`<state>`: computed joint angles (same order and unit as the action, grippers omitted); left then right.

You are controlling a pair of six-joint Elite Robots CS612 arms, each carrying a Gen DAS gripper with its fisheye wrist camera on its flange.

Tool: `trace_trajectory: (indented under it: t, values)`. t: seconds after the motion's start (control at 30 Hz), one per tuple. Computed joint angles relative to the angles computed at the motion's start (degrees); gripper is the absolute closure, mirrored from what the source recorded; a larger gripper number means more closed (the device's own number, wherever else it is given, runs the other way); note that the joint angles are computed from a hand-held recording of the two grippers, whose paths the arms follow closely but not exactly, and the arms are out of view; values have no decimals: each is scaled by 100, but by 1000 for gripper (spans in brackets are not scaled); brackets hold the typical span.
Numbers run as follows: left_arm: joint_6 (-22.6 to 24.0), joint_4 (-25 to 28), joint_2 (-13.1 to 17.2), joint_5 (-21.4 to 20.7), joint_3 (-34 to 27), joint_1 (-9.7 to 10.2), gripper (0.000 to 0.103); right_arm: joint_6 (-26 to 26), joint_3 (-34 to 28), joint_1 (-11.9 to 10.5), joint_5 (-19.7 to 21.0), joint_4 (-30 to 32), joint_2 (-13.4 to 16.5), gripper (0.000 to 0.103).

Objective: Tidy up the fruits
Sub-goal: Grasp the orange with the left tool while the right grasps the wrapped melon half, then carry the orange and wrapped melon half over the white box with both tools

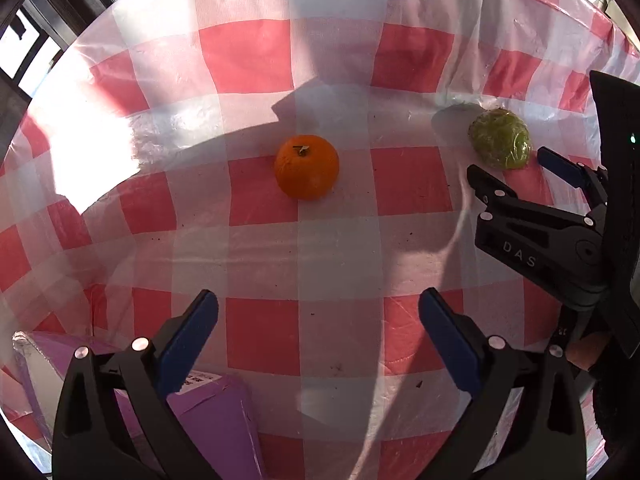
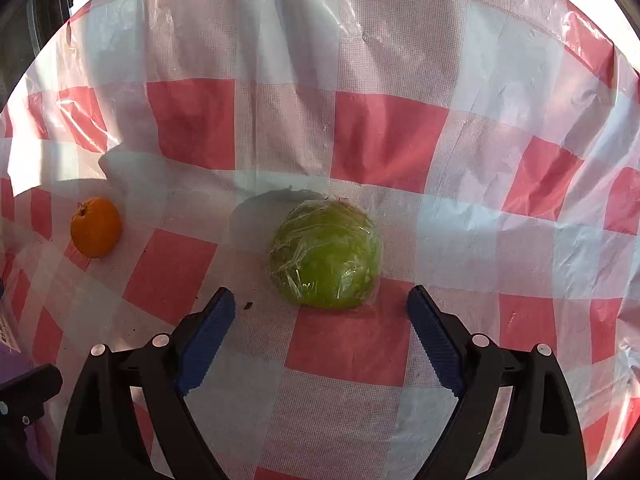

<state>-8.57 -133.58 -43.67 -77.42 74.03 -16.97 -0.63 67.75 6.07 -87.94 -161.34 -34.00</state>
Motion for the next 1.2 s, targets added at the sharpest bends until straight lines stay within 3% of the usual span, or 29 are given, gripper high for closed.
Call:
trace_trajectory:
  t: [0.1, 0.23, 0.53, 0.77, 0.8, 0.87, 0.9, 1.03, 1.2]
  values:
    - [-82, 139, 76, 38, -83, 2, 3, 2, -202, 14, 1, 30, 101, 18]
    - [-212, 308, 184, 58, -213, -1, 3, 111, -205, -8, 29, -151, 114, 42]
    - [-511, 72, 514, 311, -607, 62, 3, 460, 102, -176, 381, -376, -64, 43]
    - [-704, -439, 901, 111, -1112, 201, 4, 406, 38, -225, 409, -281, -65, 42]
    - [-664, -617, 918, 36, -1101, 214, 11, 402, 16, -231, 415, -260, -59, 42]
    - [-608, -878, 919, -404, -1077, 262, 37, 380, 49, -227, 380, -281, -60, 42]
    - [-588, -921, 889, -418, -1032, 246, 57, 386, 92, -199, 335, -308, -72, 42]
    - [-435, -1149, 614, -776, -537, 179, 60, 374, 75, -145, 250, -276, -73, 42]
    - [-673, -1595, 5, -1271, 531, 91, 60, 337, 49, -84, 106, -241, -62, 42]
